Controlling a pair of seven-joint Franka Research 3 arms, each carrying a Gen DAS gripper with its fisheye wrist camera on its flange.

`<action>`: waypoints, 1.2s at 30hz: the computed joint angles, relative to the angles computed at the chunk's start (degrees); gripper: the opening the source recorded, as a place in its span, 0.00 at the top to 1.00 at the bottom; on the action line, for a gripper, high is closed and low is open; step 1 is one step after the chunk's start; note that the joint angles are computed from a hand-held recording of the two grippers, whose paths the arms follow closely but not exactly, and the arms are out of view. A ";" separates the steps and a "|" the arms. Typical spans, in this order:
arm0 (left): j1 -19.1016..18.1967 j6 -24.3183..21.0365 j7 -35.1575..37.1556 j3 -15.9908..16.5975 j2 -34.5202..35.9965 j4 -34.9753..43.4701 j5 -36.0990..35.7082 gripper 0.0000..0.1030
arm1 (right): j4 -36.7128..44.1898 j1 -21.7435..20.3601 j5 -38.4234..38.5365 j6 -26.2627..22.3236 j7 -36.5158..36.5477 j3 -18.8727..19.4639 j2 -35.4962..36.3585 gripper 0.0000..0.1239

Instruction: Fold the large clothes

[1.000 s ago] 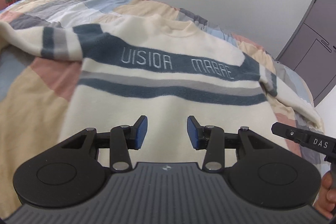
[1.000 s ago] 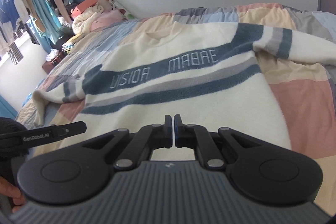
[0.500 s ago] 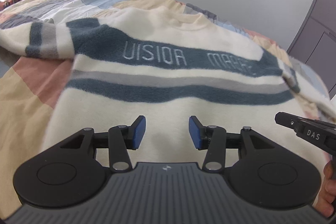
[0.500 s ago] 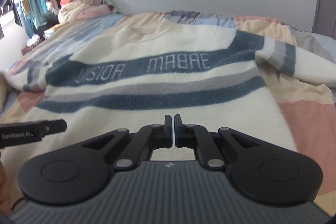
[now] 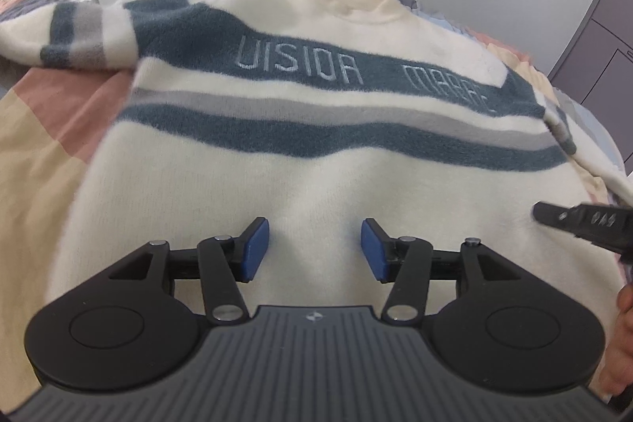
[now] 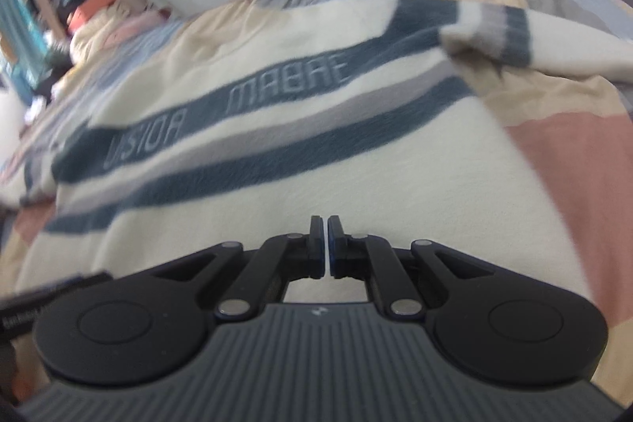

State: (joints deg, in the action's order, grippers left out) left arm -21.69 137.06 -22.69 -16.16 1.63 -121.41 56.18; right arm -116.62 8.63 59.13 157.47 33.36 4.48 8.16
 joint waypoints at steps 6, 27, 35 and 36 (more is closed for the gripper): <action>-0.39 -0.08 -1.12 -0.38 -0.40 -0.09 -0.17 0.37 | 5.47 -2.77 9.22 2.90 -0.10 -0.06 2.64 0.95; -0.15 2.49 -8.61 -0.08 -0.42 -1.01 3.32 0.30 | 33.75 -17.25 8.58 7.65 21.44 8.10 26.99 0.31; 0.34 3.86 -15.31 -0.07 -0.81 -2.18 6.81 0.28 | 52.04 -18.85 9.75 9.75 22.75 11.19 41.83 0.32; 0.35 3.74 -15.81 -0.09 -0.68 -2.10 7.01 0.27 | 55.30 -18.19 8.18 10.92 25.44 10.49 44.22 0.32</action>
State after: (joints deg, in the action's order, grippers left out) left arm -21.34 140.80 -38.50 -16.24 0.95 -123.51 63.19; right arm -61.32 -9.57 67.31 168.38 58.80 14.97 52.38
